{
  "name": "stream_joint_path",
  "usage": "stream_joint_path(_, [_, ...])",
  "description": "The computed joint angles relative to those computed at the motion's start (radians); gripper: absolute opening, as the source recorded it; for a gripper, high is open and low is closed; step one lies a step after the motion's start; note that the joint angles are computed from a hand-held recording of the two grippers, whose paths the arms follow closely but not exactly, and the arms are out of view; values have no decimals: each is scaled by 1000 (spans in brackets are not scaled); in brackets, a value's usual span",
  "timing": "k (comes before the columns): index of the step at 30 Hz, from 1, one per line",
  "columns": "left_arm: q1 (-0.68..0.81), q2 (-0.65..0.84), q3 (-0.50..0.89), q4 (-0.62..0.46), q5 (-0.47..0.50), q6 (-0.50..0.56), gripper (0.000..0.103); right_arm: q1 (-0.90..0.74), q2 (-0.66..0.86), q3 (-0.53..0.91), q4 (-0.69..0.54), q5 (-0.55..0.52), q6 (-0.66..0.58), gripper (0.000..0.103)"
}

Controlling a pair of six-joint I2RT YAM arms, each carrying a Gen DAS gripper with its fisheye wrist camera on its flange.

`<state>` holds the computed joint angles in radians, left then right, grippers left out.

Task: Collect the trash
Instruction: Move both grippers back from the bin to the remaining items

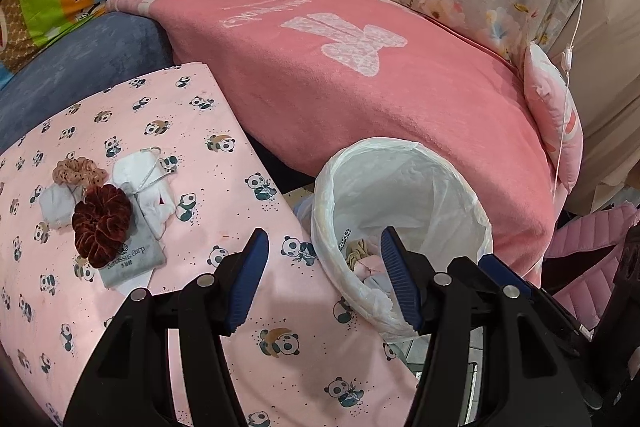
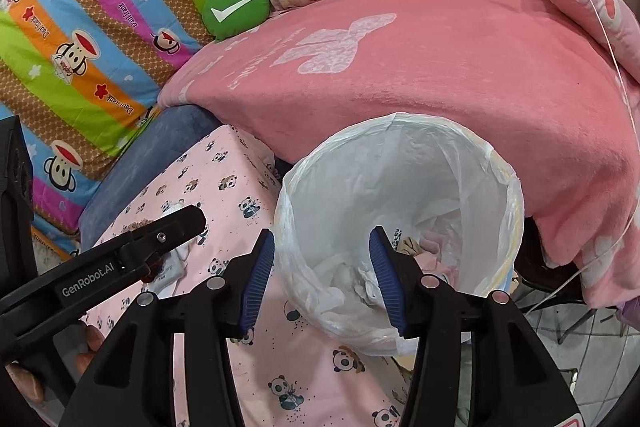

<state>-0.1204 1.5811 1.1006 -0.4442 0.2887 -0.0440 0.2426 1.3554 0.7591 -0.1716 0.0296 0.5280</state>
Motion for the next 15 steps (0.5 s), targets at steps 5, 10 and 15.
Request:
stream_joint_path(5, [40,-20,-23,-2,16,11,56,43,2,10,-12,20,7,51])
stream_joint_path(10, [90,-31,-44,-4,37,22,56,93,20,31,-25,45,19,51])
stream_joint_path(15, [153,-36,-65,2,47,33,67,145,61,63,-33,62,31,52])
